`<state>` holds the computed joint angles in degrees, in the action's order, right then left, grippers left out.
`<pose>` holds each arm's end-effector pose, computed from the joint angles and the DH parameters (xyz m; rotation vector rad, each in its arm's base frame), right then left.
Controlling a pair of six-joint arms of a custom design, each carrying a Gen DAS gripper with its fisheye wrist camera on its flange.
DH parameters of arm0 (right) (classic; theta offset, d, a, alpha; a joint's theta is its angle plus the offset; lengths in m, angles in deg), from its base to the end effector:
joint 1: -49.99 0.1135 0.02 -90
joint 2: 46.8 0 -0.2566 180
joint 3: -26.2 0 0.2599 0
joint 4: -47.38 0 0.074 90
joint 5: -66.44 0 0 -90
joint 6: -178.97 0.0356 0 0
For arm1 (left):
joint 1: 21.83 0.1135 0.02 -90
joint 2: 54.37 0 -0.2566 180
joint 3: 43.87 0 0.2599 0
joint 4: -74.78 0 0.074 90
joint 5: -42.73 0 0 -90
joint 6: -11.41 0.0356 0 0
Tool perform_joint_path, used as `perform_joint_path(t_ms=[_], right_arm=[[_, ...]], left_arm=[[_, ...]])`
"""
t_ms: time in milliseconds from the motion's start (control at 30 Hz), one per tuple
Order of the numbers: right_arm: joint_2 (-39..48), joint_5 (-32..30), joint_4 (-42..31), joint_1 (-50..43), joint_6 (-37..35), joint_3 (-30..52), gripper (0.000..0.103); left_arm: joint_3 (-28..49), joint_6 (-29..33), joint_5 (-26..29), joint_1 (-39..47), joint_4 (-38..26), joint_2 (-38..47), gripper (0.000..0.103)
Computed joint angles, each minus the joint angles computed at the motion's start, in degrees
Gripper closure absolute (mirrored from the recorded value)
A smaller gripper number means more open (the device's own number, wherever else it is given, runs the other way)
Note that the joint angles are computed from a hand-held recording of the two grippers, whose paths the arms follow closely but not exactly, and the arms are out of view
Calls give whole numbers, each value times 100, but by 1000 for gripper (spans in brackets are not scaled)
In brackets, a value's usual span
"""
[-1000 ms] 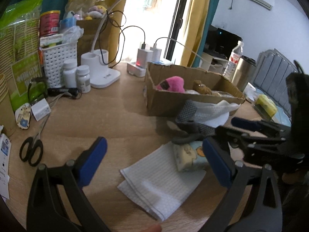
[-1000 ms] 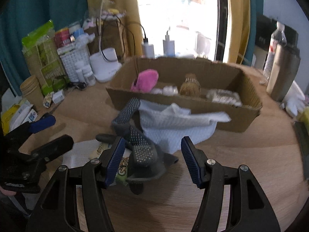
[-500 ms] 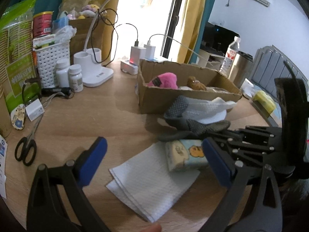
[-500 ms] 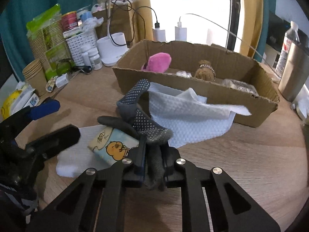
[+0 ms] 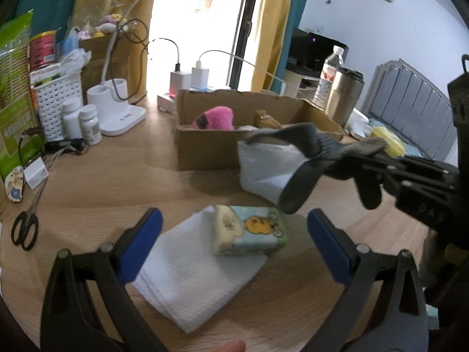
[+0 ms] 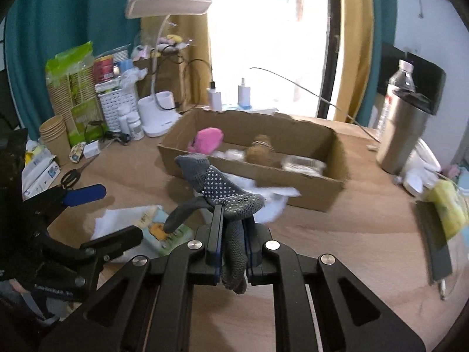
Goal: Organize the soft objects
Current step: 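Move the right gripper to the grey glove and grasp it, then lift the grey glove with the right gripper while the left grasps the cartoon tissue pack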
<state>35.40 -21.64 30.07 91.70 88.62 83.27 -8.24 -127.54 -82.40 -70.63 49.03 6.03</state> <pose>0.2258 0.1996 0.1834 -0.8213 2.1843 0.3265 0.1437 -0.1331 0.1481 -0.2577 2.2429 -0.1393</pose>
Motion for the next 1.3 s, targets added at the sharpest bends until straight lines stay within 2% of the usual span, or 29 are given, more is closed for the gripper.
perform_joint_path(t_ms=[333, 900, 967, 1033, 1167, 1300], right_arm=[[-457, -313, 107, -699, 2, -544, 91], [-259, -1133, 623, -1390, -102, -713, 91], [-205, -1172, 610, -1442, -139, -673, 91], [-206, -1141, 575, -1427, -165, -638, 91], [-270, -986, 597, -1291, -232, -648, 91], [-167, -719, 469, -1056, -217, -532, 91]], left_arm=[[425, 195, 407, -13, 697, 1258, 3], [1297, 238, 670, 372, 41, 2494, 4], [1286, 311, 723, 412, 111, 2518, 22], [1323, 347, 809, 461, 112, 2585, 34], [1140, 474, 918, 475, 362, 2415, 36], [1026, 652, 719, 220, 576, 2198, 37]])
